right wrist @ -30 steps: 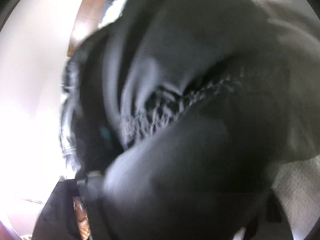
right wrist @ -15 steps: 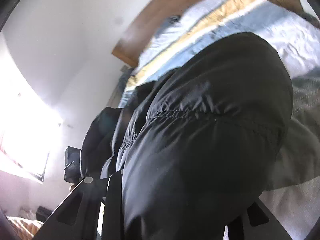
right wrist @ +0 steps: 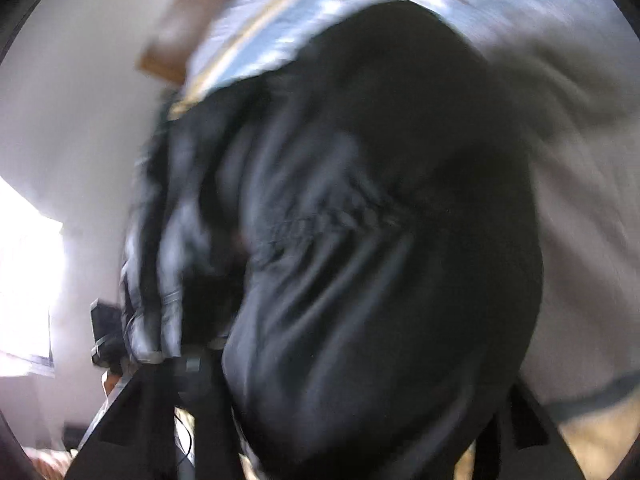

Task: Fold large clothes

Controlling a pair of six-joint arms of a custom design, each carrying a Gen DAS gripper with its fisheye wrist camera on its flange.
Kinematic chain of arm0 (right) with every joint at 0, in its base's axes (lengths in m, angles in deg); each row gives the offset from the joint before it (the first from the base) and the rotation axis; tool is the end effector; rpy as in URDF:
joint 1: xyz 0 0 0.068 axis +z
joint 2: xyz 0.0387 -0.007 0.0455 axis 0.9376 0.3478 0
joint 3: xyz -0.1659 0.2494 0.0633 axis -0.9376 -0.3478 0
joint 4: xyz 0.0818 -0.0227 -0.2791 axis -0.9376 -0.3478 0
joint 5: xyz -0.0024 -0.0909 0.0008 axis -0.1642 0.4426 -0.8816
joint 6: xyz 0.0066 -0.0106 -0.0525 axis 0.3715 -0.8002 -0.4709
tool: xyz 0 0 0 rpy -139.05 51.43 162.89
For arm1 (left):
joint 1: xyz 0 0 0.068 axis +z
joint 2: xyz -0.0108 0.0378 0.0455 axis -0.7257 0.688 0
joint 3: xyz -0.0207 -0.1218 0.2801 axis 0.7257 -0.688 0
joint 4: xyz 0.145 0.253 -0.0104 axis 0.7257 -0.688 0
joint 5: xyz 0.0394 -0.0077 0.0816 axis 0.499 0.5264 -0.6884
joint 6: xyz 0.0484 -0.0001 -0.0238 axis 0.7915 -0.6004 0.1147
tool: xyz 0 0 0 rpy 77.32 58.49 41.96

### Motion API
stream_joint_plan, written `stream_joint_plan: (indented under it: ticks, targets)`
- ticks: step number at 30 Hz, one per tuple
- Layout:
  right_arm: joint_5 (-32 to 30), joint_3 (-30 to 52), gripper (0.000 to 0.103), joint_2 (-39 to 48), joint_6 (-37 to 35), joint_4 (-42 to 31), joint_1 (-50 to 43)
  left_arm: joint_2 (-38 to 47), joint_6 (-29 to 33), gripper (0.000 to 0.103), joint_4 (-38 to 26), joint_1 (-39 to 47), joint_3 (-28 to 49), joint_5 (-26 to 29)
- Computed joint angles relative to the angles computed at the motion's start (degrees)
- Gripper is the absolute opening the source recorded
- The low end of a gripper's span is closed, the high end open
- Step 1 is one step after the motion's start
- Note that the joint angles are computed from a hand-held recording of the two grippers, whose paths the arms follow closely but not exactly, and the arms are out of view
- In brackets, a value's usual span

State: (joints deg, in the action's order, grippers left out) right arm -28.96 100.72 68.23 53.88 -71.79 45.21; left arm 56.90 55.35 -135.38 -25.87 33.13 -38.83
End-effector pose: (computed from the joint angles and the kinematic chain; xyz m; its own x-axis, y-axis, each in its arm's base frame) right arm 0.1923 -0.0661 0.1030 -0.7031 0.6963 -0.1441 0.4873 0.6194 0.6155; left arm 0.3969 0.1241 0.1360 -0.9847 0.1397 -0.1037 0.1712 0.6714 -0.7211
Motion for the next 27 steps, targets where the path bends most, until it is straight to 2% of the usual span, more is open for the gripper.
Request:
stream_joint_plan:
  ticks: [3, 6, 7, 9, 13, 15, 16, 18, 21, 24, 27]
  targets:
    - [0.75, -1.24, 0.086, -1.48, -2.77, -2.62, -3.80, 3.23, 0.33, 0.051, -4.70, 2.63, 5.75, 1.11]
    - [-0.09, 0.42, 0.087, -2.64, -8.40, -7.88, -8.71, 4.60, 1.05, 0.051, -8.93, 5.51, 10.31, 3.32]
    - [-0.68, 1.39, 0.087, -1.69, -10.98, -9.22, -10.93, 5.50, -0.03, 0.051, -8.85, 6.24, 12.76, 3.93]
    - [-0.61, 1.77, 0.087, -1.64, -13.74, -10.55, -12.97, 3.46, -0.73, 0.051, -7.20, 8.43, 12.18, 3.53]
    - [-1.73, 3.72, 0.087, -11.34, -22.22, -25.45, -18.80, -0.96, -2.61, 0.051, -4.59, 11.22, 11.95, 3.62]
    - [1.29, 2.57, 0.097, -15.47, -26.03, -28.95, -21.59, -1.32, -0.41, 0.051, -6.63, 11.32, 15.25, 2.34]
    - [1.04, 2.76, 0.099, -17.20, -29.00, -31.16, -25.24, -1.88, -1.10, 0.051, -6.56, 9.94, 16.05, 2.32]
    - [-0.96, 3.85, 0.100, -17.26, -31.22, -33.16, -30.55, -5.97, -1.55, 0.051, -3.67, 7.79, 10.92, 2.35]
    - [4.19, 7.47, 0.100, -20.70, -32.73, -36.25, -32.42, -11.83, -5.21, 0.051, 1.84, 1.69, 4.00, 2.75]
    - [6.81, 9.22, 0.100, -24.65, -31.04, -37.20, -26.12, -18.81, -7.71, 0.051, 8.01, -3.95, -3.50, 0.32]
    - [12.28, 7.55, 0.100, -29.24, -21.51, -32.21, -10.46, -24.68, -12.88, 0.051, 16.81, -11.80, -11.58, -3.41]
